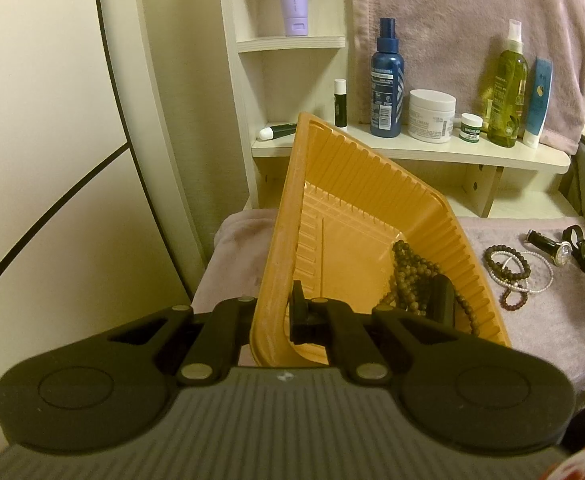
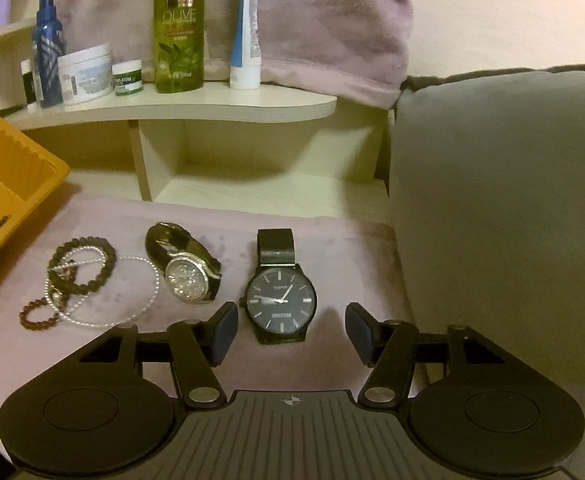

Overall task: Organize jewelry
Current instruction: 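Move the right gripper to the black-faced watch and grasp it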

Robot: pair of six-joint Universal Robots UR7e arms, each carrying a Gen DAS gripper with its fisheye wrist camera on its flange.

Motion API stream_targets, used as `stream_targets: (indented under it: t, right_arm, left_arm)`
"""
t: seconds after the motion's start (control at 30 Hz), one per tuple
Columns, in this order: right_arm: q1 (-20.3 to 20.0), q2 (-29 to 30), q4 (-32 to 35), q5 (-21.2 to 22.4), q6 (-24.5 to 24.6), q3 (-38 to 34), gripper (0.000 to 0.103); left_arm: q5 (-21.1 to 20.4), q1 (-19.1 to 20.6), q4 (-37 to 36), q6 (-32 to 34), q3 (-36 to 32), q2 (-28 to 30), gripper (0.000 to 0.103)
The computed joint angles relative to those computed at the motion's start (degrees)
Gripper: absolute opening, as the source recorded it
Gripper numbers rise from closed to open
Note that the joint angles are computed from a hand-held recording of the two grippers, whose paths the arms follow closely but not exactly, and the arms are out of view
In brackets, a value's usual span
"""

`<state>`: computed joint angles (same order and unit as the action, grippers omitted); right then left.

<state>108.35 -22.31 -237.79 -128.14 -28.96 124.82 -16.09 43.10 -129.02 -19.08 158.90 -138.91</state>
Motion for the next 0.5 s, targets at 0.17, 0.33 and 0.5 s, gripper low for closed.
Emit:
stream_targets:
  t: [0.17, 0.33, 0.5]
  right_arm:
    - [-0.63, 0.58, 0.71, 1.27, -2.80, -1.42, 0.060]
    - [-0.55, 1.50, 1.41, 0.32, -4.00, -2.87, 0.056]
    - [-0.13, 1.62, 1.70, -0.21, -4.14, -3.00, 0.046]
  left_arm:
    - [0.13, 0.01, 0.02, -0.07, 0.01, 0.11, 0.004]
    - [0.00, 0.15, -0.47, 0.18, -0.02, 0.37, 0.004]
    - [-0.09, 0.34, -1.58, 0.84, 0.05, 0.72, 0.004]
